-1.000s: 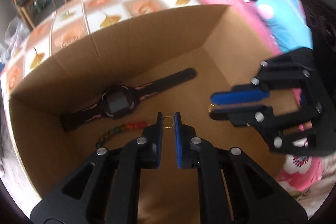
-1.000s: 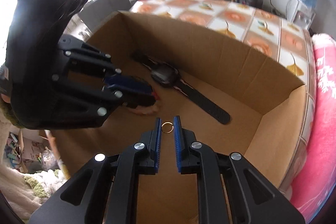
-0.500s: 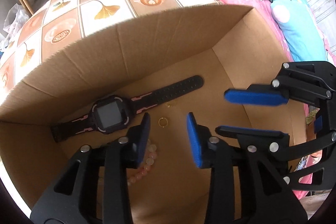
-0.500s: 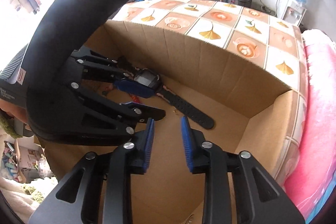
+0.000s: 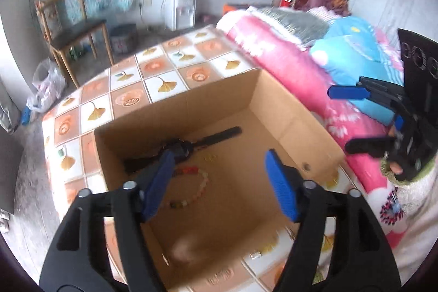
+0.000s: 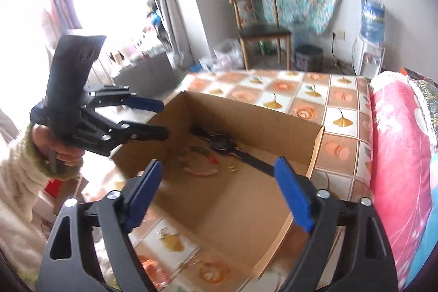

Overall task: Organize jewelry
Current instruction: 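Withdraw the left gripper to the gold heart charm on the table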

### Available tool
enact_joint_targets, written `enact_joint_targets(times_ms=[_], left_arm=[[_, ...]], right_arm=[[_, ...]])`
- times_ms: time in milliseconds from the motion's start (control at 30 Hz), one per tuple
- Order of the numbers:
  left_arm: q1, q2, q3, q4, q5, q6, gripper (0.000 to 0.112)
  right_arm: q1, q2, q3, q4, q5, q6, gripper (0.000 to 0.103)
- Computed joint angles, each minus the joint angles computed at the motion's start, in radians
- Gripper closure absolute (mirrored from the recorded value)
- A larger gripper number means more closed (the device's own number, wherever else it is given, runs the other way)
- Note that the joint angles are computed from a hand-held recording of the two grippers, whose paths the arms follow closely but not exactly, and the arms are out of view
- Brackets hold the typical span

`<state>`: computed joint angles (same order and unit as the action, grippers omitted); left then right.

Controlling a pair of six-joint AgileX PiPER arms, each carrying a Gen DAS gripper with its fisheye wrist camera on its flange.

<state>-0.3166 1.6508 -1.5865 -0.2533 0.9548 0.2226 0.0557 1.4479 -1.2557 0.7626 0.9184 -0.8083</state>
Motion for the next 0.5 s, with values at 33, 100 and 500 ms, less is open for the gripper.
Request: enact_joint_targets(times_ms=[33,100,500], left_arm=[[-0.001,-0.055,0.066,-0.016,-0.015,0.015,0.043],[0.001,-0.141,0.175,-0.036,-0.049,0.033,0.040],[-0.092,-0.396,0.716,0.078,-0.318,-0.206,0.036]], right_arm=[[-0.020,-0.051,0.048,0.032,0.002,-0.034,0.016],[-0.041,-0.132,0.131,0.079,-0.013,-0.079,0.014],[-0.055,-0.155,0.471,0.201,-0.052,-0.087,0.014]])
